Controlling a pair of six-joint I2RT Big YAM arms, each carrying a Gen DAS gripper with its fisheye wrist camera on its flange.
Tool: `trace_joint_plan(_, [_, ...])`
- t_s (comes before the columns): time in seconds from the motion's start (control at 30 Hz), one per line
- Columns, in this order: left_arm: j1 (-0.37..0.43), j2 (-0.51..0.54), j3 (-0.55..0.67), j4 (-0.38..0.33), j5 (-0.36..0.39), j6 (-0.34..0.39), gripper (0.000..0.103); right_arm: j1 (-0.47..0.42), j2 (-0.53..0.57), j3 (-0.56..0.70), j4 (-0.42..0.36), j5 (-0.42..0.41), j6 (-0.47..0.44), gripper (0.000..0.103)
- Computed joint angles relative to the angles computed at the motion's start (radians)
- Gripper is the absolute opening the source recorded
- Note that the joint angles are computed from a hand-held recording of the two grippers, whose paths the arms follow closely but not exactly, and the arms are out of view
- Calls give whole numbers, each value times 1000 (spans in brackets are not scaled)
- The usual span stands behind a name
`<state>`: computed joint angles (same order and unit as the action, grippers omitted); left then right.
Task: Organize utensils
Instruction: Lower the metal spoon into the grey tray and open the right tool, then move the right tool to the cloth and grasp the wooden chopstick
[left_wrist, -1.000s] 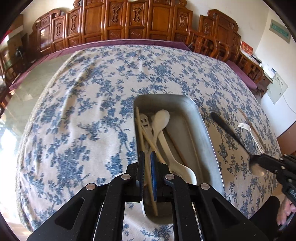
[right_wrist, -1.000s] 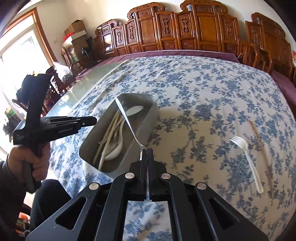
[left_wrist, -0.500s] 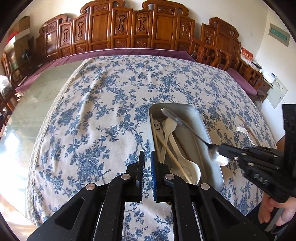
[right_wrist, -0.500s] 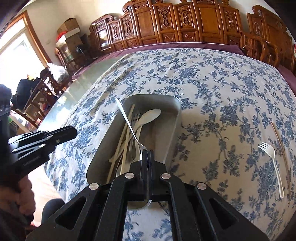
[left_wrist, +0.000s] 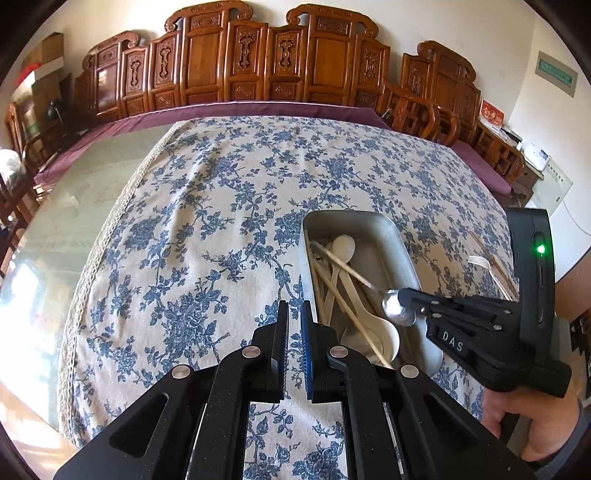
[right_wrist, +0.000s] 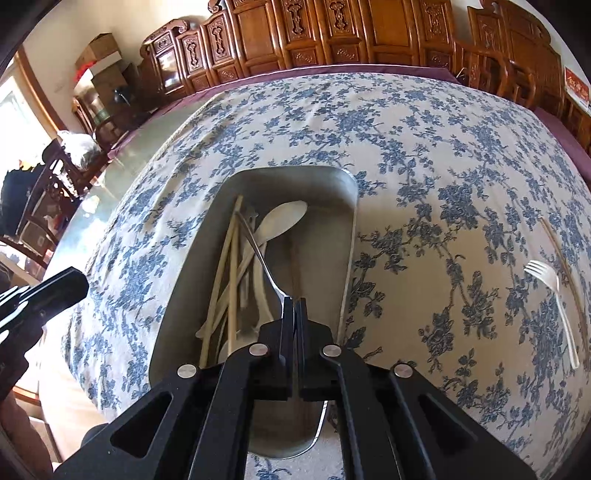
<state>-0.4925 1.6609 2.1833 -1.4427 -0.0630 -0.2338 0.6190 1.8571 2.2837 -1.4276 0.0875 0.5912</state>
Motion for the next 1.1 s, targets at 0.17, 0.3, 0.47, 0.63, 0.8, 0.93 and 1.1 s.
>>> trace_joint_plan(0.17, [-2, 0, 5, -2, 1, -1, 5, 2, -32, -49, 49, -51, -9, 7])
trace_joint_plan(0.3, [-10, 5, 15, -9, -6, -3, 5, 6, -71, -103, 99, -86, -27, 9])
trace_joint_plan(0.47, [-24, 12, 24, -9, -10, -12, 6, 7, -128, -169, 165, -103, -72, 10])
trace_joint_plan(0.63, [-45, 29, 46, -16, -14, -14, 8, -2, -173, -199, 185, -104, -122, 10])
trace_joint_plan(0.8, [-70, 40, 65, -17, -18, -23, 15, -25, -255, -270, 215, -77, -183, 10])
trace_joint_plan(0.93, [-99, 52, 77, -10, -19, -32, 28, -64, -341, -363, 220, -44, -249, 10])
trace_joint_plan(1.1, [-142, 81, 107, -8, -28, -40, 57, -148, -440, -477, 218, -12, -318, 17])
